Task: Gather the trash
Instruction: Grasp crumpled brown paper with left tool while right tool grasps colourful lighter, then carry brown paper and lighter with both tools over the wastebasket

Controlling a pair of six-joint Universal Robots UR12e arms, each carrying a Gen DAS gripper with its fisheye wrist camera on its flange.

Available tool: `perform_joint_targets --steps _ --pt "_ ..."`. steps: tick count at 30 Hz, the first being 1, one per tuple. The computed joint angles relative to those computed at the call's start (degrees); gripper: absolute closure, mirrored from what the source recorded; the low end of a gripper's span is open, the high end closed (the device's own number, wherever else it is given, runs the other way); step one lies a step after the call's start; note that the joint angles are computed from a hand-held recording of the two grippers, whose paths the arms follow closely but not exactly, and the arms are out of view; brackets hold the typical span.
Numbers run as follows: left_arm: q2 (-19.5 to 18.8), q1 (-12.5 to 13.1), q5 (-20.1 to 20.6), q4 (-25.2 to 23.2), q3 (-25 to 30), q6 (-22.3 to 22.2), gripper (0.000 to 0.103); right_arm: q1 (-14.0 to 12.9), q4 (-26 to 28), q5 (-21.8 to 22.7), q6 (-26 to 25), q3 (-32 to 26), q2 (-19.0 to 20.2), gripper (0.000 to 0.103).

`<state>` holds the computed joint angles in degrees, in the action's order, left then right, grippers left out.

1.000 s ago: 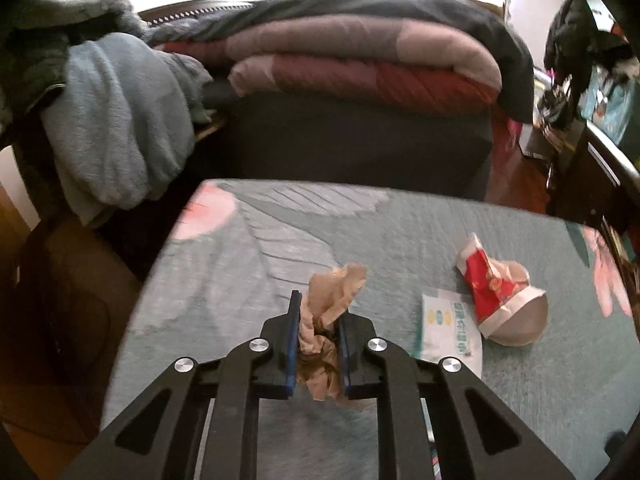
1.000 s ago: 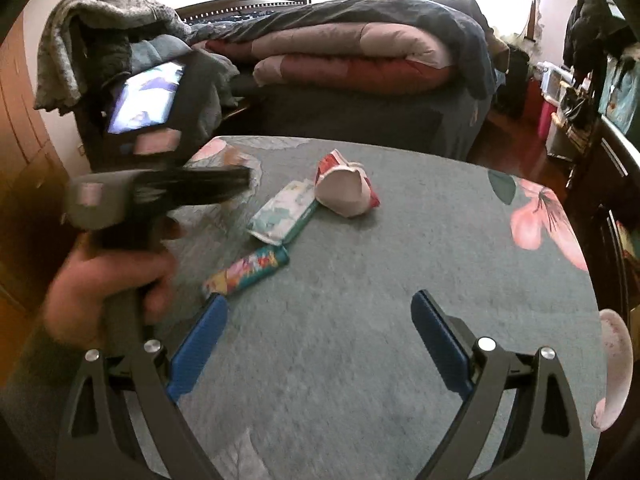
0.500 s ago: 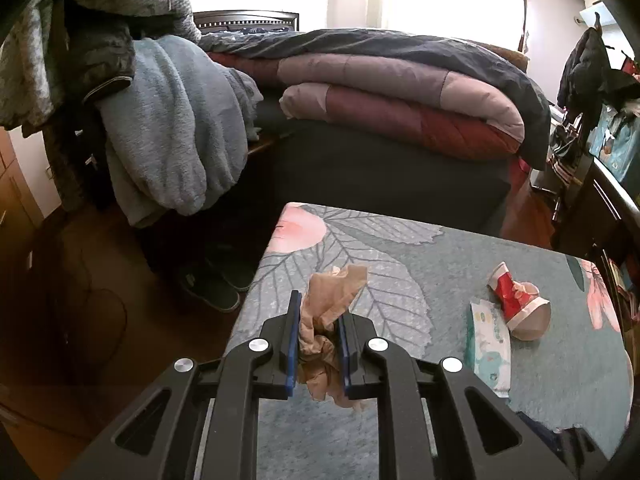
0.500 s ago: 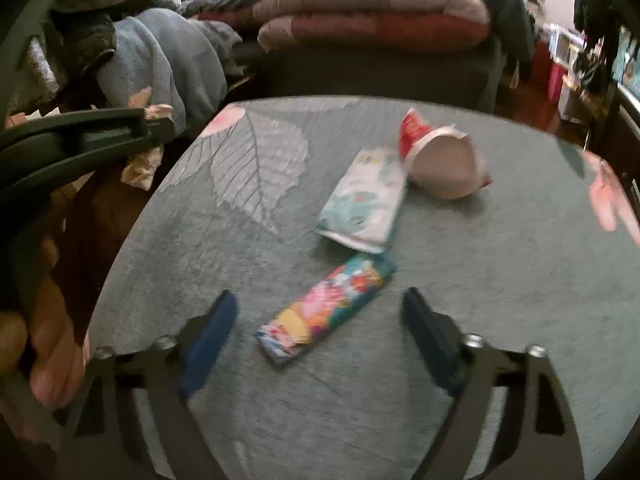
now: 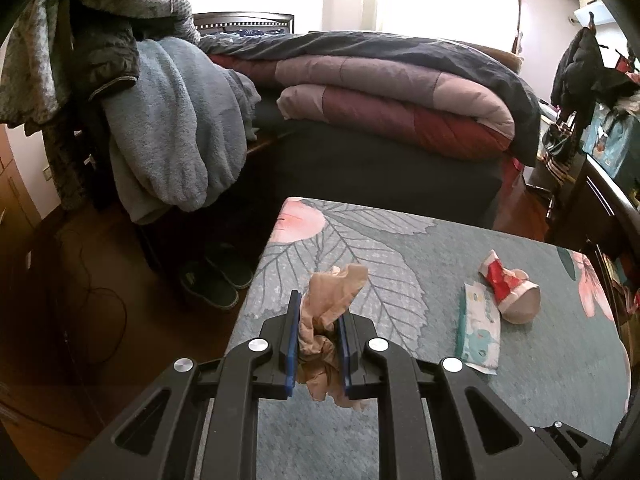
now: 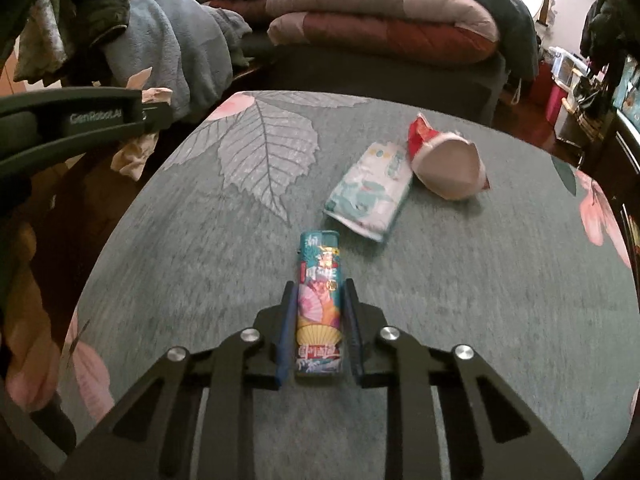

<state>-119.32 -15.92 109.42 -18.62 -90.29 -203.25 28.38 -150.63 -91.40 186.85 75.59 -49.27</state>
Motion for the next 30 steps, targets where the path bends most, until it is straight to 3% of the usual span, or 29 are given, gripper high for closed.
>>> perform_joint_targets --steps 8,12,23,30 --pt "0.91 -1.41 0.07 0.62 -0.65 0.52 0.087 -2.48 -4.25 3.82 2.31 7.65 -5.03 0.08" --pt "1.67 -2.16 -2.18 2.06 -1.39 1.08 0.087 -3.89 -7.33 4.72 3.7 11.85 -7.82 0.08" --pt "3.02 -5.64 -7.11 7.25 -2.36 5.36 0.087 -6.87 -14.44 3.49 5.16 21.23 -13.81 0.08" --pt "1.83 -8.52 -10.21 8.3 -0.13 8.36 0.086 -8.89 -18.5 2.59 6.12 26.53 -17.34 0.08"
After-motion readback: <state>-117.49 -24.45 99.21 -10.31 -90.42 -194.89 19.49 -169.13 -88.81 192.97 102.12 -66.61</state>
